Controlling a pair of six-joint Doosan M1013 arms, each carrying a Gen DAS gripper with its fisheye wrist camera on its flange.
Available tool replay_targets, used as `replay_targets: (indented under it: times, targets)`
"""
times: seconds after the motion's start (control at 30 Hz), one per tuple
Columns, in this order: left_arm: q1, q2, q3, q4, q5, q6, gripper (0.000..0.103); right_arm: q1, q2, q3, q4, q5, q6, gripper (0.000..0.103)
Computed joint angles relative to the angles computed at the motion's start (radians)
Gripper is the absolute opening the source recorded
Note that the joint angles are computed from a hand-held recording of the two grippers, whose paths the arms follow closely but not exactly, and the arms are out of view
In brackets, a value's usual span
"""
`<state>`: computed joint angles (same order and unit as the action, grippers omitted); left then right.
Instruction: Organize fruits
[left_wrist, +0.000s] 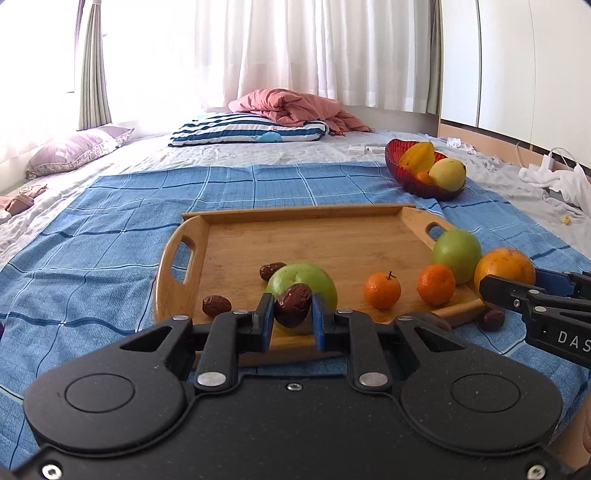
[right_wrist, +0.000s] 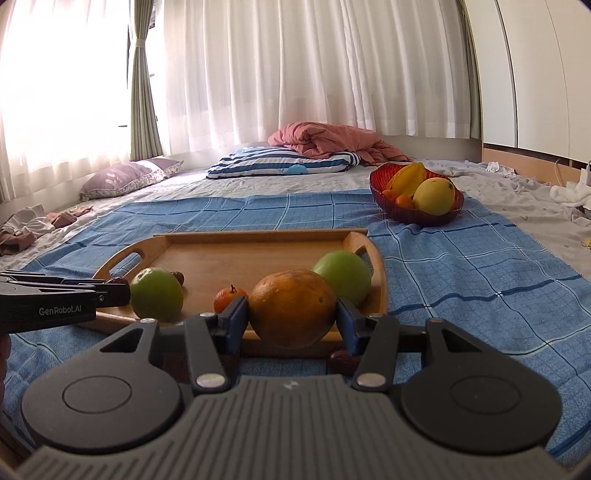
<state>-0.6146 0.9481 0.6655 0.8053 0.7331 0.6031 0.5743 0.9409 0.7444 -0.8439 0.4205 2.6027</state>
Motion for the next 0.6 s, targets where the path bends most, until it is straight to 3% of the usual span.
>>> replay_targets:
  times: [0.3, 0.6]
  targets:
    - [0.024, 0.034, -0.090, -0.030, 0.045, 0.015, 0.020, -0.007, 0.052, -0.115, 0.057, 0.019, -0.066, 0.055]
    - [0.054, 0.090, -0.214, -0.113, 0.089, 0.071, 0.020, -0.019, 0.119, -0.251, 0.261, 0.040, -0.241, 0.055]
